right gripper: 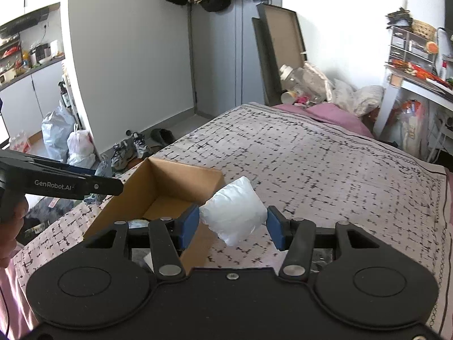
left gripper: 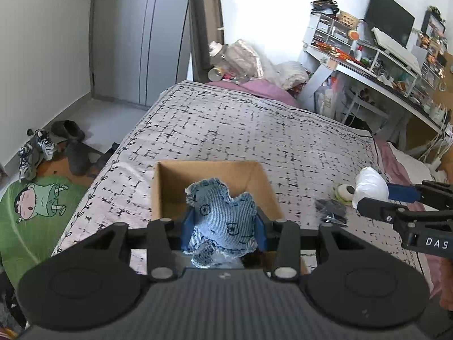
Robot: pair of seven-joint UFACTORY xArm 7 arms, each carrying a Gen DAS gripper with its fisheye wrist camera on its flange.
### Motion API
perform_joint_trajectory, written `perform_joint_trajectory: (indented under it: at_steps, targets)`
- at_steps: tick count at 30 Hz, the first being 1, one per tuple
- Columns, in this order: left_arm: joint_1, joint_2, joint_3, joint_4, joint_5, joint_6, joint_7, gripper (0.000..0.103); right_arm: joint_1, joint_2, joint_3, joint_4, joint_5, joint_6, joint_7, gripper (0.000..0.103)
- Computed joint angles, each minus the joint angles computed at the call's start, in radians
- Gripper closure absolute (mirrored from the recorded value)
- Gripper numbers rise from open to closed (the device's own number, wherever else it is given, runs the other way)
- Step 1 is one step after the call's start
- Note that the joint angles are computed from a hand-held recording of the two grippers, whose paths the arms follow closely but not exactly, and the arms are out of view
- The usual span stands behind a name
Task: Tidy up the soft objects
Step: 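Carry both items to the box and release them inside, opening both tools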
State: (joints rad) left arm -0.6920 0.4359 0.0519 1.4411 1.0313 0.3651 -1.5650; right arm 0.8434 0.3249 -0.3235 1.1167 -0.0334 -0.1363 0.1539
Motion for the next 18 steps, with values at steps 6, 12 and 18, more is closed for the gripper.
perform_joint_trajectory:
  at_steps: [6, 12, 18]
  targets:
    - [0.011, 0.004, 0.029, -0.026, 0.041, -0.073, -0.061, 0.061, 0.002, 0.062, 0.017, 0.087, -0.044, 0.051, 0.022, 0.052]
    - [0.015, 0.014, 0.059, -0.038, 0.077, -0.122, -0.120, 0.061, -0.040, 0.106, 0.074, 0.160, -0.115, 0.101, 0.066, 0.052]
    - [0.023, 0.022, 0.075, -0.043, 0.095, -0.153, -0.153, 0.061, -0.036, 0.144, 0.072, 0.226, -0.197, 0.132, 0.135, 0.036]
